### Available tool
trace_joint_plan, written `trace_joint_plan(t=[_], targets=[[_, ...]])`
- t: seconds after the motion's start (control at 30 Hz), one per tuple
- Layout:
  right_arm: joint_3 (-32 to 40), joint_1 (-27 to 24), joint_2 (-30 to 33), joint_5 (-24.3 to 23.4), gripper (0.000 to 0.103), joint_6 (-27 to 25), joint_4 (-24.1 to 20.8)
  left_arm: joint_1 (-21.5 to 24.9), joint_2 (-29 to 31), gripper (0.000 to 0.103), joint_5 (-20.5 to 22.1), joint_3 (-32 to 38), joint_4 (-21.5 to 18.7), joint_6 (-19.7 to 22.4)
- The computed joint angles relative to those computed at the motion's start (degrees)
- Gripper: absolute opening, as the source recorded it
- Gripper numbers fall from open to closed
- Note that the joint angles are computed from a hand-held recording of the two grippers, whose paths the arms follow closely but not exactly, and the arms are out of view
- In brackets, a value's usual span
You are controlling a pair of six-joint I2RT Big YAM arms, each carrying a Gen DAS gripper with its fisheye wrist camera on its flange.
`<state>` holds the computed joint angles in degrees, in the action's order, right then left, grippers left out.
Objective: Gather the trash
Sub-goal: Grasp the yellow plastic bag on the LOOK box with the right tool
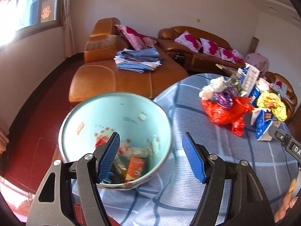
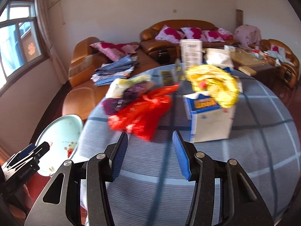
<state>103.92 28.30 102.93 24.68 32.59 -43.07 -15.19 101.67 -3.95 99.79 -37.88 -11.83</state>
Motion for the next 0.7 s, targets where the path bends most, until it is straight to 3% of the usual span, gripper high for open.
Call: trace_joint_plan(t=[0.3,0.5,0.7], targets=[[-6.34,-4.29,-6.04,1.55,0.054,0.57,3.63,-3.64,2.81,0.068,0.92,4.64,-1.87,2.05],[-1.79,-7.73,-3.83,0.96,0.058,-2.83,2.97,-4.88,4.99,0.068,1.8,8.69,-3.7,2.5],[6.93,-10.55,2.45,-5.73,0.058,-6.25,-1.63,-6.01,6.96,0.068,2.14,12.37,-5.62,3.0]])
